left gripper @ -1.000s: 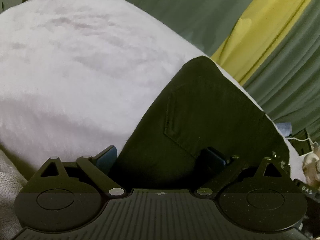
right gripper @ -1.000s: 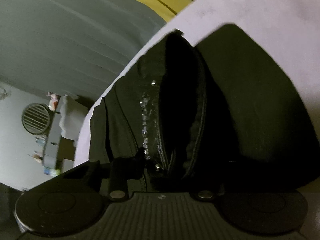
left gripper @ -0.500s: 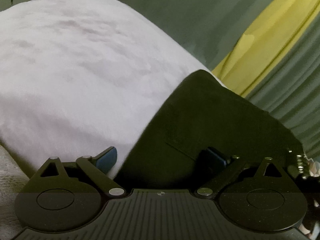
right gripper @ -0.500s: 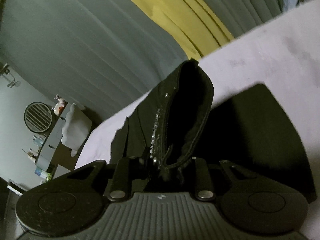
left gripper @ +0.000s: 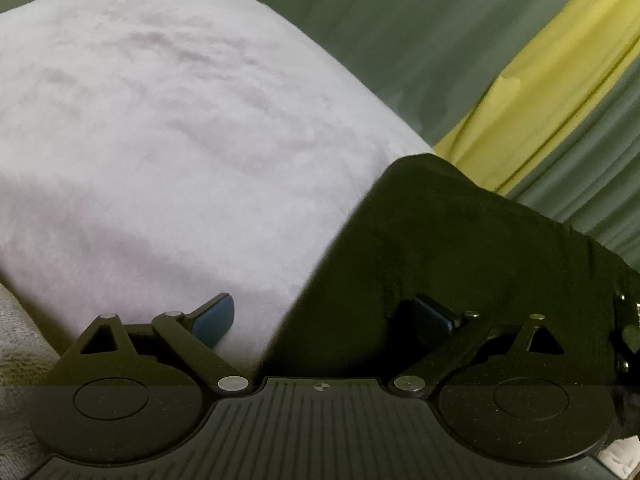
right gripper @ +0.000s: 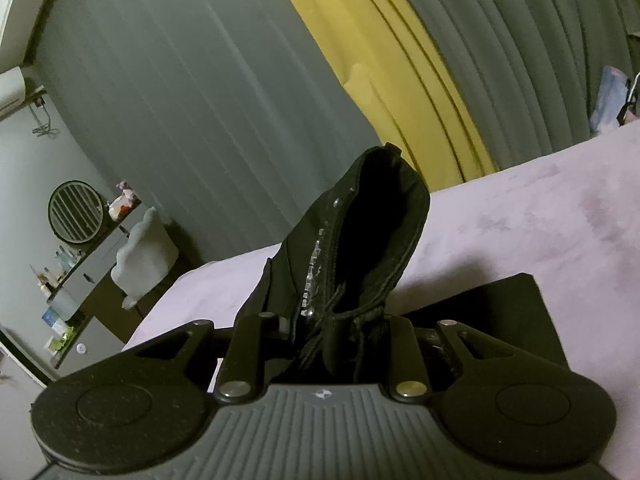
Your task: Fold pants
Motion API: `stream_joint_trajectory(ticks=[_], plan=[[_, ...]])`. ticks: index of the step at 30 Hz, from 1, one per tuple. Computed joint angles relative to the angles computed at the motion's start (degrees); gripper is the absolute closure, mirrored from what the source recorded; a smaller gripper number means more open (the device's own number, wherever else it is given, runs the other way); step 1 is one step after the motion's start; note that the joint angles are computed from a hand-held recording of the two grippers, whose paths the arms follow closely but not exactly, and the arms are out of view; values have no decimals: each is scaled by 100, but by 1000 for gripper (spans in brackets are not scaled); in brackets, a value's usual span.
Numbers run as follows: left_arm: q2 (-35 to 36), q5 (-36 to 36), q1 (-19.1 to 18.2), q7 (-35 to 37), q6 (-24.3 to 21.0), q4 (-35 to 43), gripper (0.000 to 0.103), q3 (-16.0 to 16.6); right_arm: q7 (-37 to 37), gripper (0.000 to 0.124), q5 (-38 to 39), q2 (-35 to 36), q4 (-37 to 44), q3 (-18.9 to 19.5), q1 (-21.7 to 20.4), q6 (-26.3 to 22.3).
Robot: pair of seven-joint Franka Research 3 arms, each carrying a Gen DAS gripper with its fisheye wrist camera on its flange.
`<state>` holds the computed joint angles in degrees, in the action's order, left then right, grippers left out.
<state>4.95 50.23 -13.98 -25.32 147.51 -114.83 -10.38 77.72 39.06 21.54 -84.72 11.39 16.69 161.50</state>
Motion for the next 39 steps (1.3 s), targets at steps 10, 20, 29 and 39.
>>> stream_joint_trajectory(ticks=[10, 20, 29, 39], plan=[[41, -134, 1, 122, -53, 48, 5, 5, 366, 101, -341, -183, -429, -250, 37, 214], [123, -309, -23, 422, -186, 157, 5, -1, 478, 100, -415, -275, -911, -276, -153, 83], [315, -180, -162, 756, -448, 460, 5, 18, 313, 78, 878, -487, -1094, -148, -703, -1126], [444, -427, -205, 1098, -486, 604, 5, 65, 843, 63, 1980, -41, -477, -362, -932, -2467]])
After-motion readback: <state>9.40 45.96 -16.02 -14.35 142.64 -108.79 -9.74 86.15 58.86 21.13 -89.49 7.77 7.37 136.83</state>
